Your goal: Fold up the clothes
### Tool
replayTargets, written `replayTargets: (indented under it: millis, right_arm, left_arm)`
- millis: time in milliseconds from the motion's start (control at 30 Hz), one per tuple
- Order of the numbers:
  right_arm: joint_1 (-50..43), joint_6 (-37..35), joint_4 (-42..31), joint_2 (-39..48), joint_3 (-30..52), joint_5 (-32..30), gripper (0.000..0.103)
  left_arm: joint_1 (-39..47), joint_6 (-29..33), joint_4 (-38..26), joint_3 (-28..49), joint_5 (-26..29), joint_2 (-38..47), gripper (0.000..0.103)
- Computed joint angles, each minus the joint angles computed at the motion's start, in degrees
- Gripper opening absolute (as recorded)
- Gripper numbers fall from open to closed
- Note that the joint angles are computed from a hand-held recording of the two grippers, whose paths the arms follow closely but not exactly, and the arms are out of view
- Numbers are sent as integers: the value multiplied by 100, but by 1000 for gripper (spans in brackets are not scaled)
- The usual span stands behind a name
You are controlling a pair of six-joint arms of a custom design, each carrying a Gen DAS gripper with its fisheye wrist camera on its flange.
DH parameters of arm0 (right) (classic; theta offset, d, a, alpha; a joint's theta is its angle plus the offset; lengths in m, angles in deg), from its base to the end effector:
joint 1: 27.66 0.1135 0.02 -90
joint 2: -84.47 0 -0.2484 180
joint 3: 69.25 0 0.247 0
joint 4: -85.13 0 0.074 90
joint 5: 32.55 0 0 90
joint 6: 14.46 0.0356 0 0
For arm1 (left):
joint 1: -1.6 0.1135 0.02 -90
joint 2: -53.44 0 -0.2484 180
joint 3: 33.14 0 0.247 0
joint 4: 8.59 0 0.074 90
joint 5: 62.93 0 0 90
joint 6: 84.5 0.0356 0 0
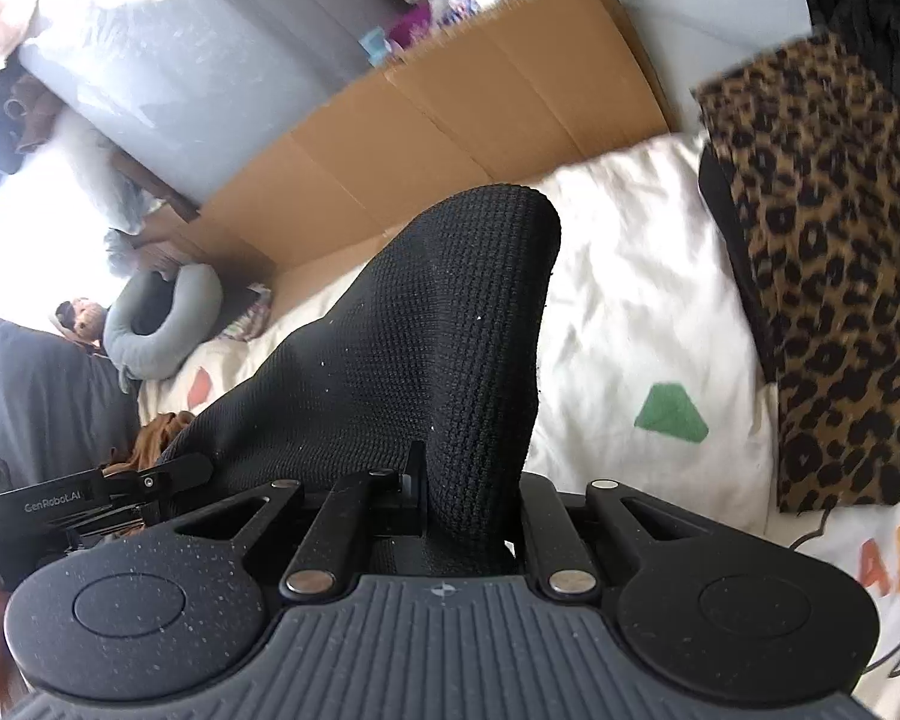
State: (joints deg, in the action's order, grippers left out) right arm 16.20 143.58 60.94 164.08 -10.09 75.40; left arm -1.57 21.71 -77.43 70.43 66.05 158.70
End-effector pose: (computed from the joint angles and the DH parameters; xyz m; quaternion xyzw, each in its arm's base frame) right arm 0.2119 0.1884 0.1957 0.2497 0.8786 0.2350 0.3325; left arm 0.3644 -0.0426 0.2500 0.2120 0.9064 -0.3086 0.1957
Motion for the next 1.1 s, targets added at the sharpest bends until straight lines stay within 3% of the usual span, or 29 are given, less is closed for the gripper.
replayTargets:
  millis: [233,433,867,1100]
  right_arm:
    - [122,-297,-1375,-720,839,355,8]
    - [-167,-624,-2305,-1058,1802,74,8]
    - [-155,-1244,-4495,-653,4661,323,8]
    - [82,-1483,-5945,174,6905,696,8]
  left_arm:
    - [-73,-380,-646,479,52,-567,28]
    - [-97,-965,-1328,1242,67,-845,28]
    - [-352,-1689,-2639,3257,-47,-944,28]
    - [-413,-2084,-3232,4411,-20,-780,28]
